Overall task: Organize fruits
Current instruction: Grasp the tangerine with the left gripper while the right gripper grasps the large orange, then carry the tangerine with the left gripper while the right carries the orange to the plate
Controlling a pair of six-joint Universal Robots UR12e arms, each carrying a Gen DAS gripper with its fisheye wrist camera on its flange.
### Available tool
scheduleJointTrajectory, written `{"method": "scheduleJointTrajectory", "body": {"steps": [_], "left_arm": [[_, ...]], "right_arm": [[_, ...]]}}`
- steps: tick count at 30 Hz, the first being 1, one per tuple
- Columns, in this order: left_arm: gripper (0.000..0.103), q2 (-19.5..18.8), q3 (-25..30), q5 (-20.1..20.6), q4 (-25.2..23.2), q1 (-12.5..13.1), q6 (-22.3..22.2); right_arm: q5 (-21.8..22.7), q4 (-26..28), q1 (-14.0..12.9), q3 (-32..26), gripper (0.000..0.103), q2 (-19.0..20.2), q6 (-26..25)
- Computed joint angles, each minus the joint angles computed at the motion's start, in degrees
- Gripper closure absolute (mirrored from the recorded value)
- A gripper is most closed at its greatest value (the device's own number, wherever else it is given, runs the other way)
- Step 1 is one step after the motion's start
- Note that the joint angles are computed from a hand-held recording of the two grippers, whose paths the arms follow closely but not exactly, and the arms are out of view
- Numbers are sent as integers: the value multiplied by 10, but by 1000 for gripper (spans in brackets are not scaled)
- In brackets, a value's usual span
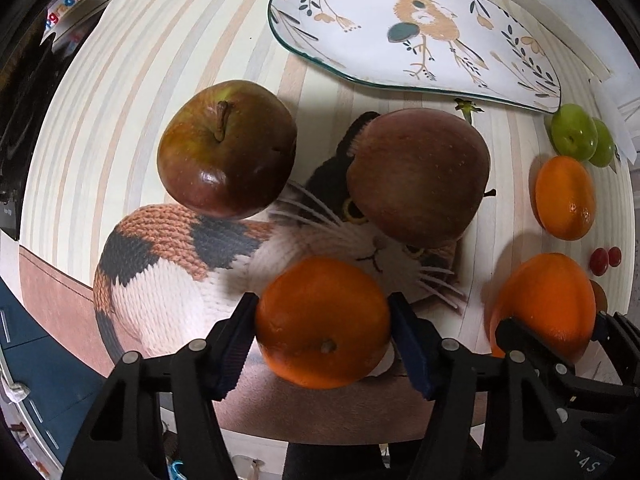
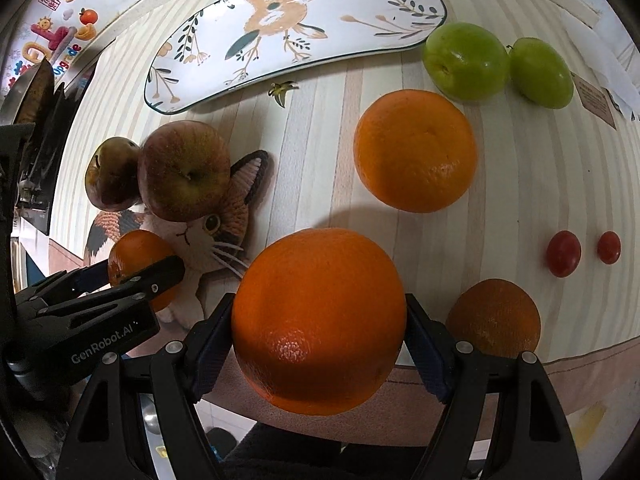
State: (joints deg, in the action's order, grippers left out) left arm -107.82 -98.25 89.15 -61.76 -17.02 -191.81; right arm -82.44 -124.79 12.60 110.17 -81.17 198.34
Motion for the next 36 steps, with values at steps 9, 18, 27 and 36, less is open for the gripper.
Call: {"method": "scheduleJointTrajectory", "body": {"steps": [9,18,27,36], "left_arm": [[41,27,-30,13,17,-4,-2],[41,65,-53,32,45,-9,-11],[41,81,-13,31,45,-1,-31],[41,5,98,-31,19,27,-70]], "right_arm": [[-18,-5,7,2,22,-5,-4],[2,-10,6,5,23,-24,-9],[41,-12,-20,-24,23,-43,-51],[57,-17,-42,-104,23,14,-97]]}}
